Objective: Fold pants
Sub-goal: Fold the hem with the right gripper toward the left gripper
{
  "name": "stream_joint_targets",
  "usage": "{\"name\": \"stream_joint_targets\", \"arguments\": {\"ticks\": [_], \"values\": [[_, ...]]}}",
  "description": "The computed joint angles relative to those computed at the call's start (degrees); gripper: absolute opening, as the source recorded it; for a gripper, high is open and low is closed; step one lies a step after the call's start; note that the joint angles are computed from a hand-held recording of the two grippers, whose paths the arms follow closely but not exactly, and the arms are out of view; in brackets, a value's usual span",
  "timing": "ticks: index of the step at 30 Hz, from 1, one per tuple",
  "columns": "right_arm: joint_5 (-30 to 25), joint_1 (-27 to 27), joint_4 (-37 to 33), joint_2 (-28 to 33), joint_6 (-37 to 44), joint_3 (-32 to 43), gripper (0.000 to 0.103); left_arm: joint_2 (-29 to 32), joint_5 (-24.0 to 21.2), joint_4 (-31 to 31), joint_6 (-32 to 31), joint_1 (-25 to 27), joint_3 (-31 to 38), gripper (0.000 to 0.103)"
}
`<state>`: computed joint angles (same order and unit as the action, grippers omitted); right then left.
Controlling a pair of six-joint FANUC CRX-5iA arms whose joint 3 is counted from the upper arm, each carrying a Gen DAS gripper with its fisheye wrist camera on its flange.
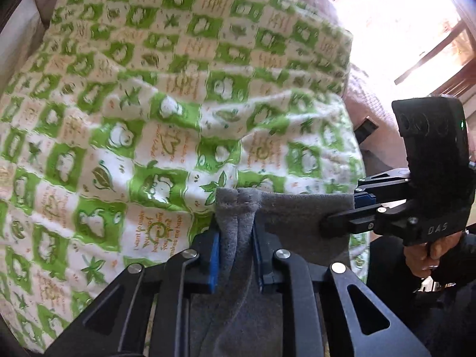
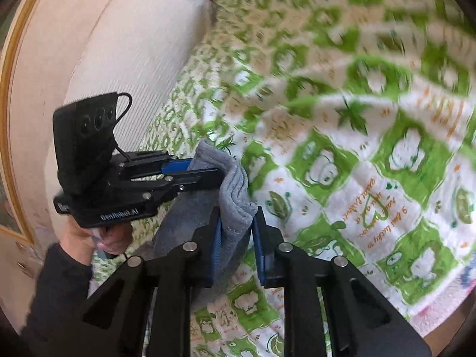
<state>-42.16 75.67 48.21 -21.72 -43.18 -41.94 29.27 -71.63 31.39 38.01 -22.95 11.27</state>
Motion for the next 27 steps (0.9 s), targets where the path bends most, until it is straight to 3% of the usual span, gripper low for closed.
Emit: {"name": "stream_joint_targets", "arguments": {"ticks": [5, 12, 20, 27], "values": [[-4.2, 3.4, 3.8, 0.6, -1.5, 1.5, 0.020, -4.7, 0.9, 1.1, -2.6, 1.7, -3.0, 0.016], [-4.6, 6.2, 11.3, 2.0, -2.9, 3.9, 0.020, -14.2, 2.3, 4.4, -6.8, 6.1, -11.3, 0.015], [6.4, 4.4, 18.4, 8.9, -1.3, 10.2, 0.019, -27.6, 4.3, 8.8, -11.2, 13.4, -24.6, 0.013], [14.9, 4.5, 13.8, 18.1, 9.1, 19.5, 0.018, -39.0, 2.2, 12.6, -15.6, 25.2, -36.8, 0.013]]}}
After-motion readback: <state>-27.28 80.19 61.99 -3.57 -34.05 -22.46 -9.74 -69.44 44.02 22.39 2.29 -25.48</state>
